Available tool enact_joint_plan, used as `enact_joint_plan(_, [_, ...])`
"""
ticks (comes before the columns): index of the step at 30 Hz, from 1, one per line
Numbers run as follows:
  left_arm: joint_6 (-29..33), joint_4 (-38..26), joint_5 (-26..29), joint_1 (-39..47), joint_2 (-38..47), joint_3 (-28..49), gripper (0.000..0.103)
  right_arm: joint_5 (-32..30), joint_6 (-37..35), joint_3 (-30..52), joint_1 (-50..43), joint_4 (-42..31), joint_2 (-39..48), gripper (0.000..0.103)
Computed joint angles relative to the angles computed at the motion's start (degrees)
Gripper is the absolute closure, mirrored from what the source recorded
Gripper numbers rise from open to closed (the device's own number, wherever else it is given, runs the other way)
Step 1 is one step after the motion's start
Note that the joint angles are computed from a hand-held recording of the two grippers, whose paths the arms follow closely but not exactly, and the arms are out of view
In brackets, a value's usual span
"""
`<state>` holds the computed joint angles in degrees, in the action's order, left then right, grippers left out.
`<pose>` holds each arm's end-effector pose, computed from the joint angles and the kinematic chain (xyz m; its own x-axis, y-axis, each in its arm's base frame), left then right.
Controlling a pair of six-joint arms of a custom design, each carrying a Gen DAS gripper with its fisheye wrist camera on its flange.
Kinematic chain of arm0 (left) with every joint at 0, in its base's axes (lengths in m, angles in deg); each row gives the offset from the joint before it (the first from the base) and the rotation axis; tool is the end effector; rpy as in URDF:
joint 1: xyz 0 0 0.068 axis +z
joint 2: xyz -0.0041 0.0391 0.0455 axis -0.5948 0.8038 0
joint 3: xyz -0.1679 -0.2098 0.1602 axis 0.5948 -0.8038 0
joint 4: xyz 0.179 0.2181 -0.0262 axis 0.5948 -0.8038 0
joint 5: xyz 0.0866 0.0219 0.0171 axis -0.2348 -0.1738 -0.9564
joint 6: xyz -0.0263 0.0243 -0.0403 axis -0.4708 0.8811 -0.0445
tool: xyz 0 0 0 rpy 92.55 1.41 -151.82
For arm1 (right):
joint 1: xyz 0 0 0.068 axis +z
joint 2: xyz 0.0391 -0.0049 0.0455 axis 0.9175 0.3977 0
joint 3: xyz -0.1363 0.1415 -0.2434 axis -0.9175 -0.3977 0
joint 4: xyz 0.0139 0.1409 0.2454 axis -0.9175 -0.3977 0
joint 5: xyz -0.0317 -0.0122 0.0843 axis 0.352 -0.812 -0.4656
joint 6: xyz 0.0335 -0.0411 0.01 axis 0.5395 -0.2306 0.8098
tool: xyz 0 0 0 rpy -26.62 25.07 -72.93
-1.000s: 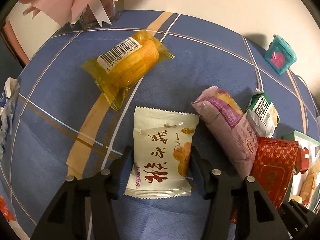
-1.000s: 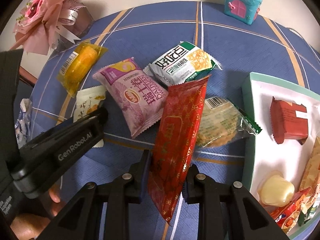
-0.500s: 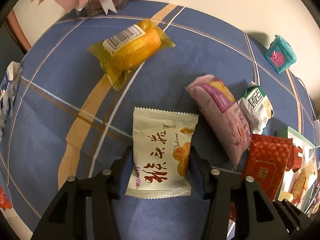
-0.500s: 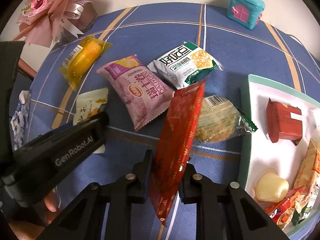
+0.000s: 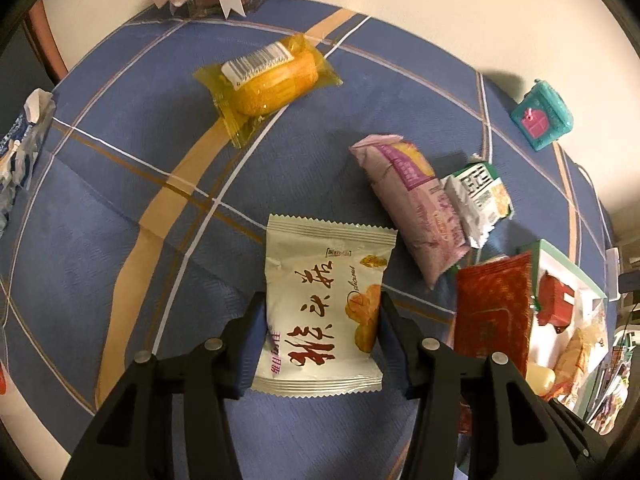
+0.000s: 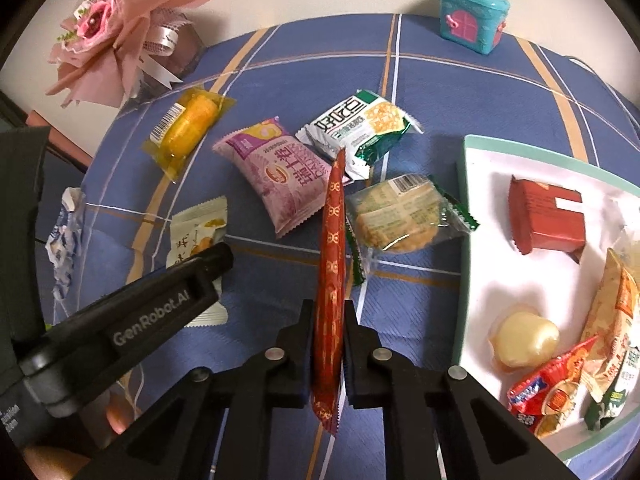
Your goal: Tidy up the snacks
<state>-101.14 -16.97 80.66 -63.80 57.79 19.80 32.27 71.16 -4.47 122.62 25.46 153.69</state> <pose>0.2228 -0.1145 0.1254 -0.9598 -0.0562 -0.2749 -0.0168 0.9895 -0.1435 0.1829 0.2624 0.1286 -0.9414 0.2050 -0.2680 0.1396 0.9597 0.2438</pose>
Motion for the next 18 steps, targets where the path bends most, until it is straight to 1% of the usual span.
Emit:
enact_joint_plan(5, [-1.4, -1.8, -1.0, -1.9, -4.3, -0.4, 0.049, 1.2, -0.2, -1.5, 0.2, -0.9, -3.6, 0.091])
enact_joint_plan(11, [-1.7, -4.0, -1.9, -2.6, -9.2, -1.0, 0.049, 3.2, 0.5, -3.0, 1.1, -3.0, -9.0, 0.091])
enact_joint_plan(15, [-2.6, -4.6, -3.1, -4.3, -9.8, 0.6, 0.049, 5.9, 1.4, -3.6, 2.2, -6.2, -13.0, 0.091])
enact_joint_plan(18, [-3.7, -4.9, -3.8, -6.0, -10.3, 1.2, 0.049, 7.0, 1.8, -3.9, 2.1, -7.4, -14.5, 0.091])
